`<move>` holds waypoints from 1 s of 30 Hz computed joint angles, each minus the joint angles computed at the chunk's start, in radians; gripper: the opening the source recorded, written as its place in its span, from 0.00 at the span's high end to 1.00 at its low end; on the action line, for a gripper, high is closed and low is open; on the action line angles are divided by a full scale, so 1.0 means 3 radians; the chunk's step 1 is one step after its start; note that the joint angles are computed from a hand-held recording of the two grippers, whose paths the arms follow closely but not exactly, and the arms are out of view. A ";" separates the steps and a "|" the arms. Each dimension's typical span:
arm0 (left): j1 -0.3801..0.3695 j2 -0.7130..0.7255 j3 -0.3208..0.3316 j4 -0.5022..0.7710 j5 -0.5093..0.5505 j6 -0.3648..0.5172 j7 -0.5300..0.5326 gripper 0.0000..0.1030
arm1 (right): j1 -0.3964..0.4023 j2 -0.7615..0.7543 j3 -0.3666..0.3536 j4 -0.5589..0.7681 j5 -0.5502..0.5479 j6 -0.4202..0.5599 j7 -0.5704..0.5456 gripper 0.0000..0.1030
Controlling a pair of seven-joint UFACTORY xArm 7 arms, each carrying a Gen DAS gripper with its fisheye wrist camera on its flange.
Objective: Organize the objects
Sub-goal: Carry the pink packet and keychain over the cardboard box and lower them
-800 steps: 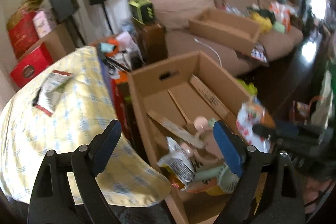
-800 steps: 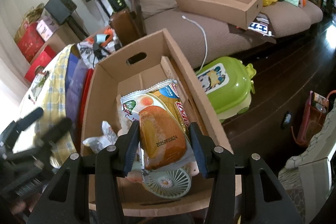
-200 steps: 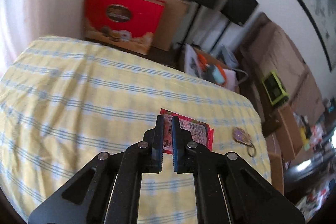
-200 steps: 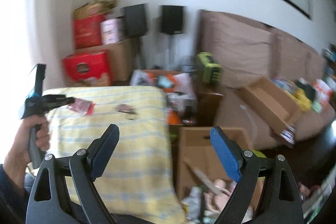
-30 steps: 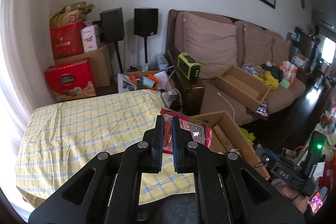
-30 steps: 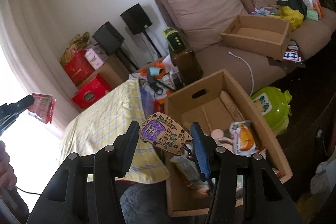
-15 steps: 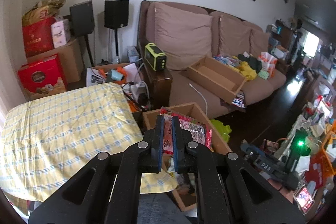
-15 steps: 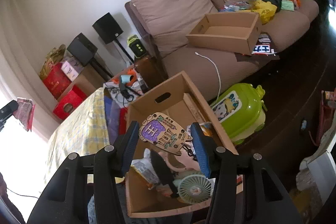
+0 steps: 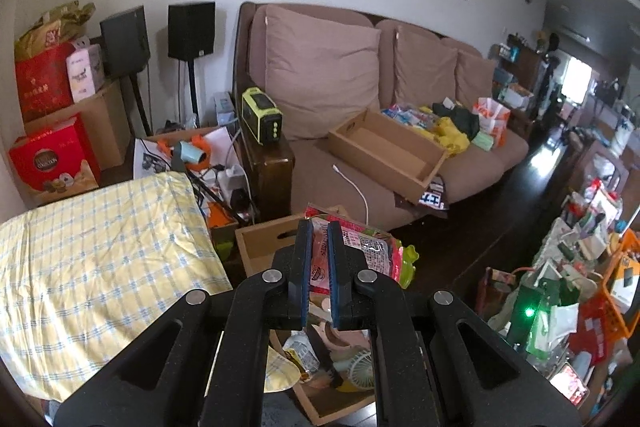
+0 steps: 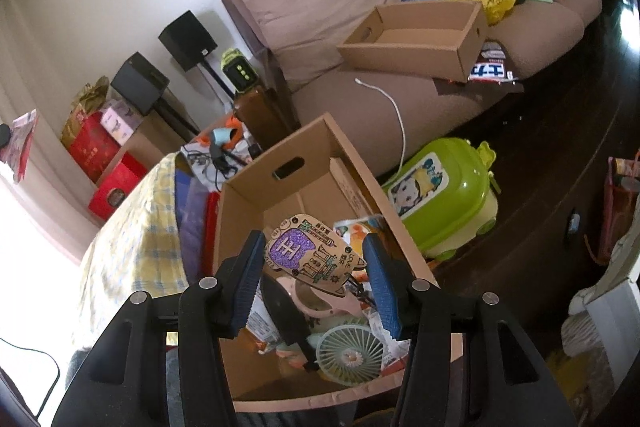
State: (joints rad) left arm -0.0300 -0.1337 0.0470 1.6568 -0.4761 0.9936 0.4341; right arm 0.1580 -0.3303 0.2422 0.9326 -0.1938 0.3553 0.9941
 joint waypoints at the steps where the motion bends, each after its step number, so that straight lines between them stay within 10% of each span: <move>1: -0.0002 0.0014 -0.0009 0.0004 0.0017 -0.0012 -0.0014 0.93 | -0.0002 -0.0002 -0.0006 -0.0021 0.0002 -0.0015 0.0002 0.50; 30: -0.0061 0.0365 -0.0199 -0.0577 0.0558 -0.0225 -0.0307 0.97 | 0.0199 0.0311 -0.0222 -0.0003 0.0419 0.0111 -0.0416 0.50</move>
State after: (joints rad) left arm -0.0482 -0.0241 -0.0127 1.4836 -0.3086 0.9260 0.3421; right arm 0.2177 -0.2371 0.1755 0.9317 -0.0681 0.3887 0.8693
